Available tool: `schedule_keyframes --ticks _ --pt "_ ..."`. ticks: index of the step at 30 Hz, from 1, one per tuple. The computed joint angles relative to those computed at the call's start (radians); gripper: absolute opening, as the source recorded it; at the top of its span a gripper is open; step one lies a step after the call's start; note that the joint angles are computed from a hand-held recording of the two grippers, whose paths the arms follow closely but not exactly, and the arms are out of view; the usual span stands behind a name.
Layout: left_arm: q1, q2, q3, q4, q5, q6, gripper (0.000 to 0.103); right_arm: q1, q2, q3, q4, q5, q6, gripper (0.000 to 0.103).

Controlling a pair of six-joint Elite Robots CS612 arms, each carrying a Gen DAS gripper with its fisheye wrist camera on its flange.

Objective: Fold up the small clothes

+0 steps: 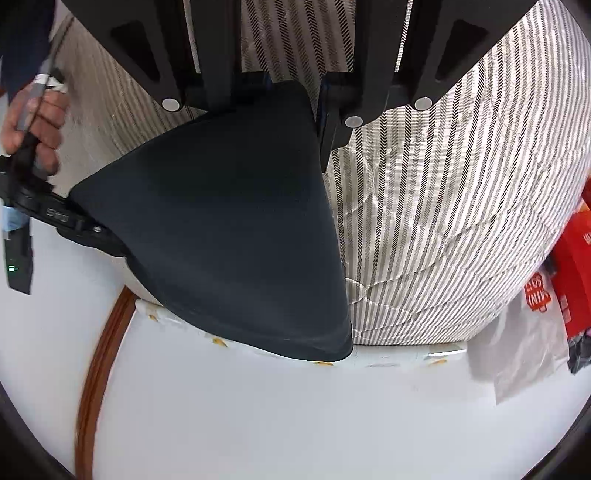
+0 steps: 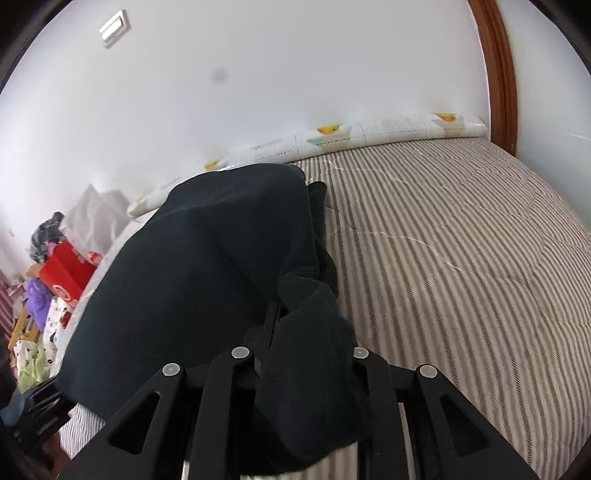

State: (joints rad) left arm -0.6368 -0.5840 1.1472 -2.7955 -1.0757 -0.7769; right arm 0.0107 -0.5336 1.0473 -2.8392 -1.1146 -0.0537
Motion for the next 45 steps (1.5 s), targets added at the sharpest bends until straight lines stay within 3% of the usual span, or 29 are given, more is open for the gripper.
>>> schedule_keyframes --ticks 4,9,13,19,23,26,29,34,36,37,38,39,42,44,45 --pt "-0.004 -0.013 0.015 0.025 -0.023 -0.017 0.02 -0.012 -0.049 0.078 0.005 -0.017 -0.077 0.032" --pt "0.0 -0.029 0.051 -0.009 -0.075 0.016 0.026 -0.007 -0.109 0.181 -0.187 -0.114 -0.133 0.035" --pt "-0.012 -0.053 0.096 -0.088 -0.105 0.03 0.044 0.003 -0.118 0.209 -0.261 -0.07 -0.178 0.036" --pt "-0.032 -0.077 0.12 -0.163 -0.043 0.074 0.048 0.028 -0.097 0.197 -0.16 -0.198 -0.229 0.035" --pt "-0.016 -0.053 0.054 -0.091 0.002 0.075 0.049 0.012 -0.119 0.212 -0.155 -0.174 -0.231 0.036" --pt "-0.001 -0.032 0.016 -0.024 -0.004 0.051 0.051 0.005 -0.113 0.183 -0.155 -0.148 -0.199 0.037" --pt "0.016 -0.014 -0.003 0.032 -0.082 0.022 0.055 0.01 -0.087 0.121 -0.107 -0.157 -0.191 0.037" --pt "0.02 -0.025 0.014 0.002 -0.099 0.018 0.054 0.019 -0.018 -0.017 0.03 -0.134 -0.153 0.037" --pt "0.018 -0.026 0.009 0.007 -0.084 0.03 0.054 0.018 0.01 -0.072 0.089 -0.085 -0.119 0.037" --pt "0.018 -0.024 0.001 0.019 -0.076 0.044 0.054 0.018 0.018 -0.087 0.11 -0.072 -0.108 0.034" --pt "0.019 -0.02 -0.008 0.032 -0.071 0.056 0.054 0.017 0.029 -0.108 0.135 -0.055 -0.098 0.01" --pt "0.019 -0.017 -0.015 0.041 -0.071 0.06 0.055 0.016 0.034 -0.121 0.147 -0.043 -0.109 0.004" --pt "0.023 -0.015 -0.015 0.032 -0.09 0.062 0.056 -0.008 0.027 -0.086 0.032 0.015 -0.042 0.003" --pt "0.024 -0.017 -0.008 0.014 -0.09 0.062 0.056 -0.021 0.029 -0.086 0.039 0.041 0.007 0.0" --pt "0.025 -0.017 -0.005 0.006 -0.089 0.061 0.056 -0.021 0.027 -0.085 0.047 0.018 0.013 0.0"
